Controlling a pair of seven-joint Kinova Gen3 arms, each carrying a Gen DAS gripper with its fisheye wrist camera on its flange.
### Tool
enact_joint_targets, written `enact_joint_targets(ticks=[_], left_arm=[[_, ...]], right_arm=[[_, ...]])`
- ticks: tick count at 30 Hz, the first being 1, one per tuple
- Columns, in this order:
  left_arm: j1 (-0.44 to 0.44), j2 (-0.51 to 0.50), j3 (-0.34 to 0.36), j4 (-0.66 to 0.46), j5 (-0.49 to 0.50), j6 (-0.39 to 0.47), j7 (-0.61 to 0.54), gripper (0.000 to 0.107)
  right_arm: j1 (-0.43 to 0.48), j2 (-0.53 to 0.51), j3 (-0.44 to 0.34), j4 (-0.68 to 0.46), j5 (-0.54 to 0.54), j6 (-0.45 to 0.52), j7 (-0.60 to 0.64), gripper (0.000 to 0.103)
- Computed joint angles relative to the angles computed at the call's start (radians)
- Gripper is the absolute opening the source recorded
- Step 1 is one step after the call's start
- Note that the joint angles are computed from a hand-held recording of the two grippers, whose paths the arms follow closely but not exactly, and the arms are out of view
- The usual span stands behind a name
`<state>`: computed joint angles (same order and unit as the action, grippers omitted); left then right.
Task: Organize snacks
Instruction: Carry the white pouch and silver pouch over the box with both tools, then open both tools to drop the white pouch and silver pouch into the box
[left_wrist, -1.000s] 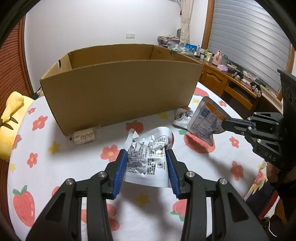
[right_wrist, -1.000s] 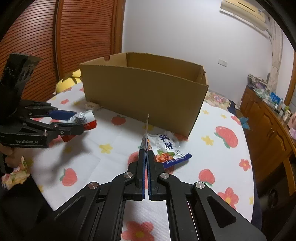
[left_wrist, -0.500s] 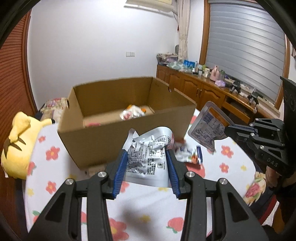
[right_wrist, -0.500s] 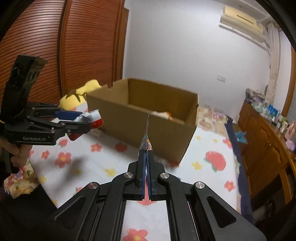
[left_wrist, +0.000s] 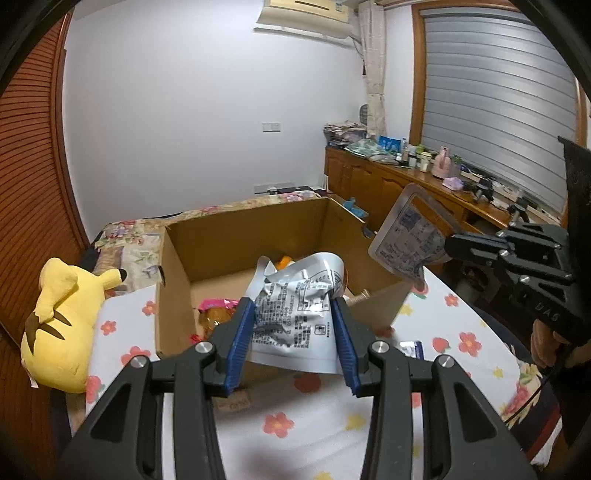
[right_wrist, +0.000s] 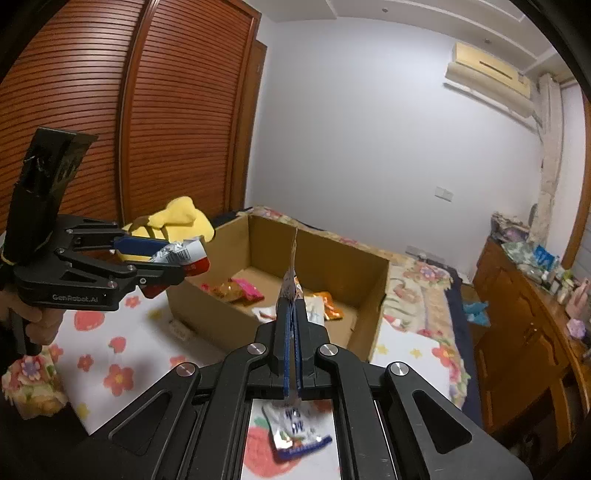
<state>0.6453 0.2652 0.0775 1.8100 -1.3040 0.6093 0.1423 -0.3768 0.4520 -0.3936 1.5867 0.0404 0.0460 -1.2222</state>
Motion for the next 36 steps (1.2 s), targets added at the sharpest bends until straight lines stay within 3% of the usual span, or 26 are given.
enact_joint_targets(ticks=[7,13,21,36], left_arm=[[-0.039,0.04,-0.025,-0.064,0.086,-0.006,-0.109,0.041],[-0.055,0.083,-0.075,-0.101,0.166,-0.046,-0.183,0.041],[-0.052,0.124,-0.139,-0.137,0.257,-0.097,-0.276,0.042],[-0.034,0.188,-0.223,-0.217,0.447,-0.142,-0.458,0.044]], right_arm=[[-0.01,0.118,-0.003,-0.182,-0.024,0.125,0.05,0.0],[-0.048,0.2,0.058,-0.325,-0.088,0.268,0.075,0.0],[-0.077,0.249,0.097,-0.403,-0.138,0.341,0.125,0.0],[-0.109,0.289,0.145,-0.477,-0.156,0.388,0.126,0.0]])
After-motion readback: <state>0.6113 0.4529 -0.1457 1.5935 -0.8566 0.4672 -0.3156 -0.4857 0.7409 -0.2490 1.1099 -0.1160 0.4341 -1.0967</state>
